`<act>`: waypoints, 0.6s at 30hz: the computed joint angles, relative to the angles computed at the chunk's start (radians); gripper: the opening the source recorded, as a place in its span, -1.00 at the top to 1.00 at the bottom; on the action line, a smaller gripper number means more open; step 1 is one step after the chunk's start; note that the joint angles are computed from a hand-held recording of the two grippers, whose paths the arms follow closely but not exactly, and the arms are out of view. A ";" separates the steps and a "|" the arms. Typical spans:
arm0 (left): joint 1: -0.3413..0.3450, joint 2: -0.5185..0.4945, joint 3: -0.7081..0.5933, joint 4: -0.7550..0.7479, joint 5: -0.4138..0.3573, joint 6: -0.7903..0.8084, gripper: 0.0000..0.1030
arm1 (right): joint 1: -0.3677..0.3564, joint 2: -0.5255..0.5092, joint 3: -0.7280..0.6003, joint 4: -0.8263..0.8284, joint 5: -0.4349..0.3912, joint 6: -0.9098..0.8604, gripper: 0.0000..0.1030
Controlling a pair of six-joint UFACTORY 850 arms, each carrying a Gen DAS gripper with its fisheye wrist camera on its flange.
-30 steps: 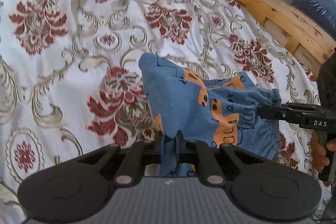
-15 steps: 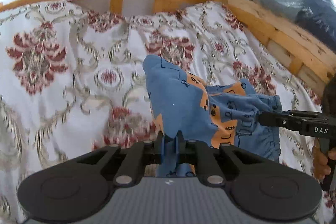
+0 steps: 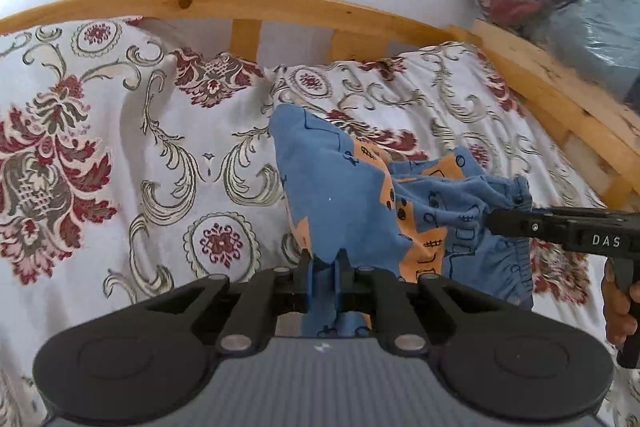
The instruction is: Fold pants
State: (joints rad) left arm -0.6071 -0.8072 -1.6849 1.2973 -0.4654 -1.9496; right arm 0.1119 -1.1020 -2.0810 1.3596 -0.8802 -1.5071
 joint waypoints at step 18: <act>0.042 -0.075 -0.043 -0.094 0.042 0.050 0.65 | 0.031 -0.114 -0.149 -0.131 0.080 0.179 0.31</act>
State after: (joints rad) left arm -0.5646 -0.8819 -1.7284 1.2032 -0.4230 -1.8993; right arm 0.1430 -1.2161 -2.2303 1.2285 -0.7999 -1.3285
